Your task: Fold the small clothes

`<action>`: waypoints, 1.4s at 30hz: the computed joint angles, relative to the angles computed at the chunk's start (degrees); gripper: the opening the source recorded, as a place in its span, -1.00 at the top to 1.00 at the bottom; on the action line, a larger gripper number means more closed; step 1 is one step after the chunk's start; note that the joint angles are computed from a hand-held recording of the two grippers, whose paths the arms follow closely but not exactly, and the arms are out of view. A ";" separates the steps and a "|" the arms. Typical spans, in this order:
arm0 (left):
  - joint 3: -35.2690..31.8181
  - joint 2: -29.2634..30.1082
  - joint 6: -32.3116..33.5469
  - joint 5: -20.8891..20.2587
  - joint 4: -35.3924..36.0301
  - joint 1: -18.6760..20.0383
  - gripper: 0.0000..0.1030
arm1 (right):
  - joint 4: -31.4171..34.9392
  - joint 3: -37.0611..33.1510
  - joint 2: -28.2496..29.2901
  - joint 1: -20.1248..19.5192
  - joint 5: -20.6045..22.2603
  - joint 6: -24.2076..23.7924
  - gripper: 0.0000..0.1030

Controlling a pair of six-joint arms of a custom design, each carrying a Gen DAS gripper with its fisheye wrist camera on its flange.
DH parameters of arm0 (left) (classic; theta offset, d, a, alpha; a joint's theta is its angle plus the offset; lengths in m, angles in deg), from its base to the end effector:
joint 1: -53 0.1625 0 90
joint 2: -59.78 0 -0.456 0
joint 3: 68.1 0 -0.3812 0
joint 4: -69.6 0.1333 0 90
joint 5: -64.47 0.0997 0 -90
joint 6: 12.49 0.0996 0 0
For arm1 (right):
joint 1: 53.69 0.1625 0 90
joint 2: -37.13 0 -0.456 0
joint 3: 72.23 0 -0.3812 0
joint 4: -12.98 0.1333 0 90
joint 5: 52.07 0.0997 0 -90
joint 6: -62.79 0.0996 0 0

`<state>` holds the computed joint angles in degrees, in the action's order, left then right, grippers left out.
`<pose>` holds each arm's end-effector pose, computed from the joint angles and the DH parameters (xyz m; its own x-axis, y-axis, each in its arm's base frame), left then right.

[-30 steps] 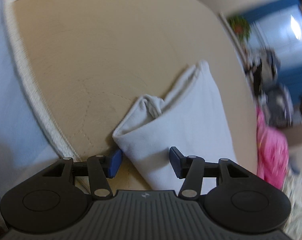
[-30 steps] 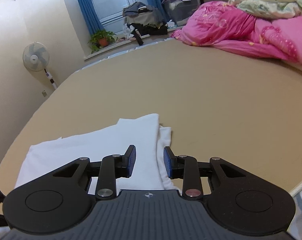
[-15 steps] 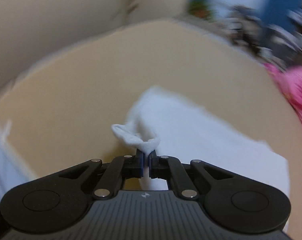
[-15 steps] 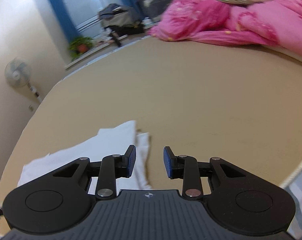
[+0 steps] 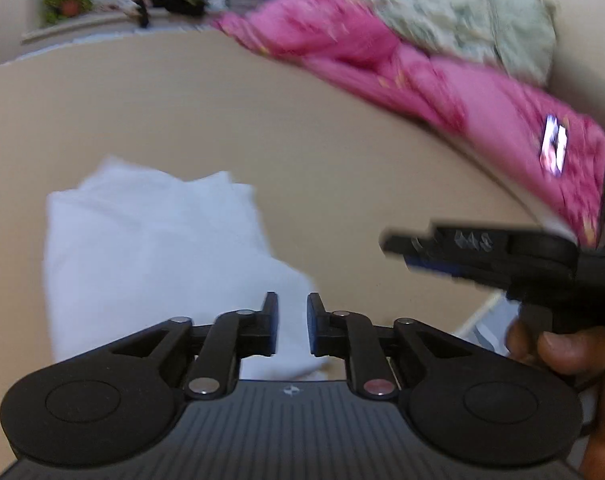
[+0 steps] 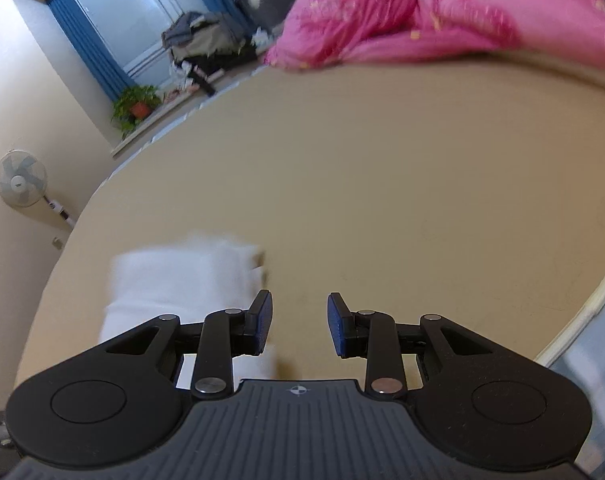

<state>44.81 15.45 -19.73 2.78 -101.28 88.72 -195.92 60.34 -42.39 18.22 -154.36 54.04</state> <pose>-0.3667 -0.4861 0.0618 -0.6912 0.5787 -0.4328 0.7118 0.6485 -0.2697 -0.0306 -0.4547 0.3574 -0.8777 0.4232 0.2249 -0.0066 0.4586 -0.8886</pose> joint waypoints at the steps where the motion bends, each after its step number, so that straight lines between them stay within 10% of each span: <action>1: 1.13 -1.13 -0.76 1.26 -1.78 1.14 0.56 | 2.22 -0.24 -0.34 -0.55 1.19 0.75 0.36; 7: 3.49 -5.32 -6.77 8.27 2.64 7.47 0.57 | 17.22 -3.93 0.37 -1.81 6.47 3.57 0.35; 10: 2.61 -4.48 -7.69 6.54 13.81 9.57 0.57 | 22.56 -6.27 3.18 0.52 0.75 4.04 0.36; 14: 2.18 -5.74 -4.19 6.53 13.51 9.64 0.43 | 23.95 -6.93 4.82 1.28 -4.05 6.00 0.86; 21: -4.66 -5.48 -3.43 6.75 10.40 13.33 -0.41 | 22.42 -1.62 -0.43 0.63 -1.05 4.87 0.89; 24: -9.08 -4.41 -5.22 3.25 14.23 15.44 -0.45 | 22.96 -1.47 -0.73 0.10 -2.00 6.21 0.86; 28: -14.61 -0.79 -9.16 -2.42 17.01 18.42 -0.53 | 15.06 -1.34 0.65 -0.03 -2.07 9.06 0.31; 32: -18.89 3.20 -13.41 -9.07 16.61 21.48 -0.53 | 13.86 -4.30 3.04 -1.63 5.31 10.97 -0.03; 37: -18.22 5.24 -12.80 -8.29 11.97 21.22 -0.19 | 18.92 -9.00 7.49 -0.94 1.51 14.81 -0.04; 40: -18.27 4.12 -11.39 -8.43 13.76 20.99 0.36 | 16.17 -9.05 9.02 -0.49 3.95 13.19 0.60; 42: -17.19 1.95 -9.87 -9.47 14.00 21.04 0.40 | 13.67 -8.88 9.96 0.84 2.92 11.09 0.72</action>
